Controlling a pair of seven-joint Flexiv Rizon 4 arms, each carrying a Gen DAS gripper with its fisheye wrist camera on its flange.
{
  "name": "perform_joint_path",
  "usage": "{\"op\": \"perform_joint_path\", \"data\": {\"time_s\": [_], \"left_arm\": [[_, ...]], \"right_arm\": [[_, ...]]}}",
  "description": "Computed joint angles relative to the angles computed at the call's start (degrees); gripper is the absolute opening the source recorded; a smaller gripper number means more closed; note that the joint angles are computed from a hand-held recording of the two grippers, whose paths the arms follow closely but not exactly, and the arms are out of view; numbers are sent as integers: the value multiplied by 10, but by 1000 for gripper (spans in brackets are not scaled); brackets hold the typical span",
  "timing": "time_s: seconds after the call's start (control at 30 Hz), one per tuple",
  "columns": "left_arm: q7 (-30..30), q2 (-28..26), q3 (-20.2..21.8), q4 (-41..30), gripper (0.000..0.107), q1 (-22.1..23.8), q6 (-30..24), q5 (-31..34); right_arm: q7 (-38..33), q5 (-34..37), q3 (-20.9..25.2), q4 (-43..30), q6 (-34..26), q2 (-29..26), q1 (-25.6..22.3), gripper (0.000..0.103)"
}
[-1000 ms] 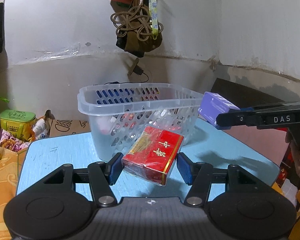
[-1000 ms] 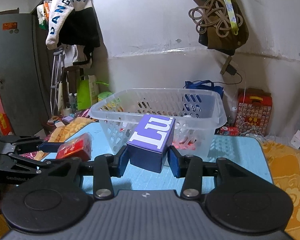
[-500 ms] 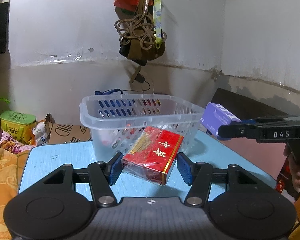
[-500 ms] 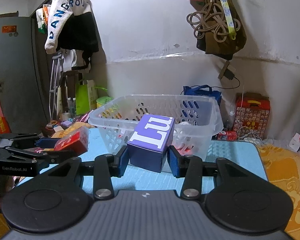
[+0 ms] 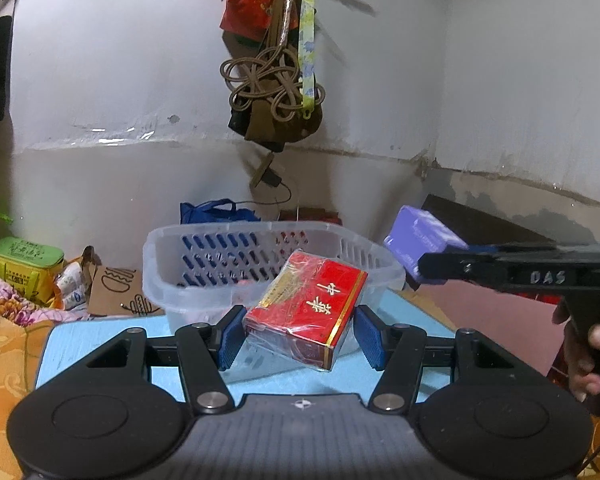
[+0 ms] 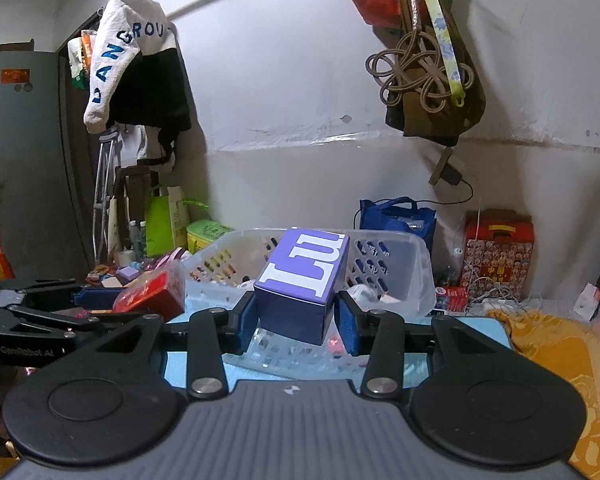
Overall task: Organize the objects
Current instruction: 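Lift the LU box with the right gripper while the left carries the red box over the basket, then open the right gripper over the basket while the left gripper releases the red box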
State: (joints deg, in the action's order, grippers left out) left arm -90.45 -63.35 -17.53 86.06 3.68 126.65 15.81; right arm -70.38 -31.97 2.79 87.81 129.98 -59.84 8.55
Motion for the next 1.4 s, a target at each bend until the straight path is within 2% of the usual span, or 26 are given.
{"op": "perform_joint_path", "data": {"time_s": [0.17, 0.27, 0.33, 0.43, 0.6, 0.73, 0.87, 0.93, 0.97, 1.0, 1.03, 1.07, 1.1, 1.13, 1.2, 1.3, 1.33, 1.4], "left_arm": [[5, -2, 7, -26, 62, -14, 4, -18], [3, -8, 15, -49, 62, -25, 3, -43], [5, -12, 22, -67, 62, -32, -4, -62], [13, -29, 17, -121, 62, -34, -62, -83], [44, -70, 29, -219, 62, -60, -149, -158], [68, -87, 32, -250, 62, -69, -179, -189], [91, -99, 22, -266, 62, -70, -188, -196], [96, -107, 29, -275, 62, -76, -185, -209], [99, -112, 35, -284, 64, -80, -189, -217], [103, -118, 39, -296, 70, -85, -194, -224], [104, -121, 40, -302, 74, -87, -195, -230], [104, -123, 40, -304, 85, -89, -194, -236], [104, -124, 40, -304, 93, -89, -191, -239], [101, -123, 45, -301, 95, -92, -182, -245], [97, -121, 58, -294, 101, -99, -156, -255], [86, -113, 56, -271, 103, -95, -112, -246], [82, -110, 48, -266, 103, -90, -108, -235], [74, -100, 41, -245, 103, -83, -94, -216]], "right_arm": [[2, 4, -2, -36, -19, -10, 4, 46], [26, -1, 8, -80, -50, -27, -2, 46], [47, -28, 19, -120, -91, -43, -9, 46], [45, -9, 1, -170, -144, -64, 12, 46], [40, -25, 44, -253, -208, -105, -5, 45], [9, -60, 133, -291, -265, -134, -41, 45], [-25, -43, 136, -296, -278, -140, -34, 45], [-35, -16, 105, -292, -261, -136, -17, 46], [-44, -5, 93, -296, -247, -138, -10, 47], [-50, -12, 100, -306, -246, -145, -13, 48], [-61, -23, 113, -308, -243, -149, -20, 56], [-60, -28, 112, -313, -242, -152, -20, 69], [-65, -6, 93, -313, -230, -151, -9, 75], [-61, 20, 62, -310, -208, -148, 6, 85], [-55, 38, 38, -303, -184, -144, 15, 88], [-39, 35, 35, -279, -166, -131, 11, 97], [-32, 34, 38, -267, -154, -126, 8, 103], [-10, 0, 62, -247, -138, -119, -12, 103]]}}
